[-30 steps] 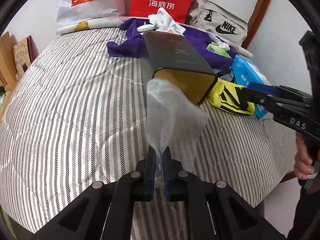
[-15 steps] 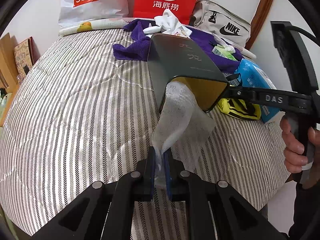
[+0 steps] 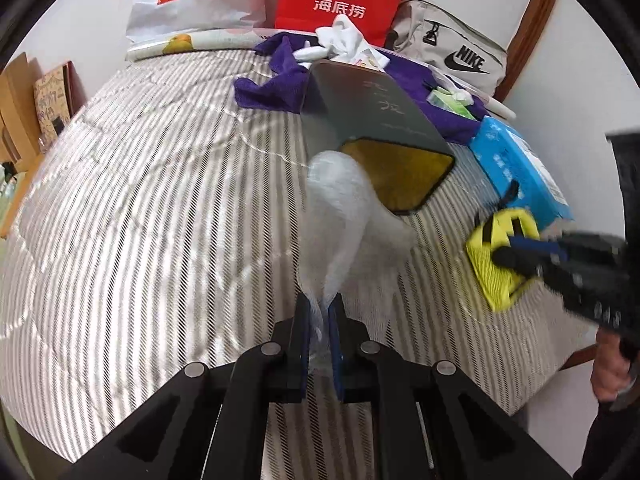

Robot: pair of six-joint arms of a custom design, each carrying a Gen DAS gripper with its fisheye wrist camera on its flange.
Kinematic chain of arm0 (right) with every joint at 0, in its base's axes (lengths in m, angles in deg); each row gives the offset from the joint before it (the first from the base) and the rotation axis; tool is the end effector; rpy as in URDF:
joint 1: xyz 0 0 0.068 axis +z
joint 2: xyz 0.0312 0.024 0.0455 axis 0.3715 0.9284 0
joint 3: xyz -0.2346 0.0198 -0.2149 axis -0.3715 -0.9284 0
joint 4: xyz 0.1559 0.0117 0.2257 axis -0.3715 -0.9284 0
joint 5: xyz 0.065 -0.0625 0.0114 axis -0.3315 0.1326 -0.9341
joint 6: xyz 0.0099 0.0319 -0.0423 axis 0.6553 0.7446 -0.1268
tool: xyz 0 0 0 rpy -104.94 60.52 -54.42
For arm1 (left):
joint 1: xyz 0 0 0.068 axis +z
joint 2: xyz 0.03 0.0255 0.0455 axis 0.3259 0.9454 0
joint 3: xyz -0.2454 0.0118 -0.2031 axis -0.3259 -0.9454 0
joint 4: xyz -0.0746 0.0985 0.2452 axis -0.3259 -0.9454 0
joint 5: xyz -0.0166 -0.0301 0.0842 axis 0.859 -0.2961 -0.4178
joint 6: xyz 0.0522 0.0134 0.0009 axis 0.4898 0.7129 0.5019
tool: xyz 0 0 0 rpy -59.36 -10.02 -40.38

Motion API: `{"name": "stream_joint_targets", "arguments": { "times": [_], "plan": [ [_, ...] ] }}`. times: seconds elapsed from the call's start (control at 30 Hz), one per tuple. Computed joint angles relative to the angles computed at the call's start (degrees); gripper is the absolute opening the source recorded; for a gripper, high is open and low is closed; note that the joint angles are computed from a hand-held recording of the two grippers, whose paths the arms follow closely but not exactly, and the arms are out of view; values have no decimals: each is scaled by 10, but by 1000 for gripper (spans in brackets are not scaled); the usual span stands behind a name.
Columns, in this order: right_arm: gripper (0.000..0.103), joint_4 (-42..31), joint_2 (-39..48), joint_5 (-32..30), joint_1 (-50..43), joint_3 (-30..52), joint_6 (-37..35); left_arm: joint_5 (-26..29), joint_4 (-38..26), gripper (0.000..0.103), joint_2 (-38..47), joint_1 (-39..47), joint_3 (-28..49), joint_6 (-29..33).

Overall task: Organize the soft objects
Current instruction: 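Grasp the yellow-black pouch with the right tool while the left tool holds the mesh bag, then carry the mesh bag in the left tool and yellow pouch in the right tool to the towel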

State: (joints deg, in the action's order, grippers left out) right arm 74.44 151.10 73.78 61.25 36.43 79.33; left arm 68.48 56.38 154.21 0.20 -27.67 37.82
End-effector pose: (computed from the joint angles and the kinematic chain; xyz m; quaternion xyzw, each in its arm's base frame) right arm 0.2433 0.1965 0.0928 -0.0611 0.9658 0.1120 0.2257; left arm 0.2747 -0.1014 0.0561 0.1617 0.9478 -0.1470 0.2324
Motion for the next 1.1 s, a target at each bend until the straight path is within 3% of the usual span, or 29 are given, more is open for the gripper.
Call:
{"name": "stream_joint_targets", "arguments": {
  "times": [0.27, 0.37, 0.47, 0.53, 0.57, 0.67, 0.73, 0.87, 1.03, 1.1],
  "plan": [
    [13, 5, -86, 55, 81, -90, 82, 41, -5, 11, -7, -9, -15, -7],
    [14, 5, -109, 77, 88, -123, 108, 23, 2, 11, -12, -26, -21, -5],
    [14, 7, -123, 103, 85, -156, 133, -12, 9, 24, -20, -41, -27, -5],
    [14, 18, -126, 103, 71, -173, 133, -29, 13, 41, -20, -48, -27, 0],
    [14, 25, -126, 102, 62, -182, 132, -35, 11, 56, -16, -53, -21, 4],
    [14, 46, -121, 98, 31, -202, 126, -54, 19, 61, -11, -70, -18, 11],
    [14, 67, -124, 91, 14, -216, 125, -72, 10, 70, -4, -87, -8, 8],
    [14, 94, -127, 84, -3, -236, 122, -141, 16, 82, 16, -148, 7, 17],
    [14, 127, -111, 70, -15, -242, 116, -148, 29, 78, 22, -158, 11, 1],
    [14, 133, -107, 69, -14, -242, 115, -145, 47, 55, 17, -161, -1, 8]
  ]
}}
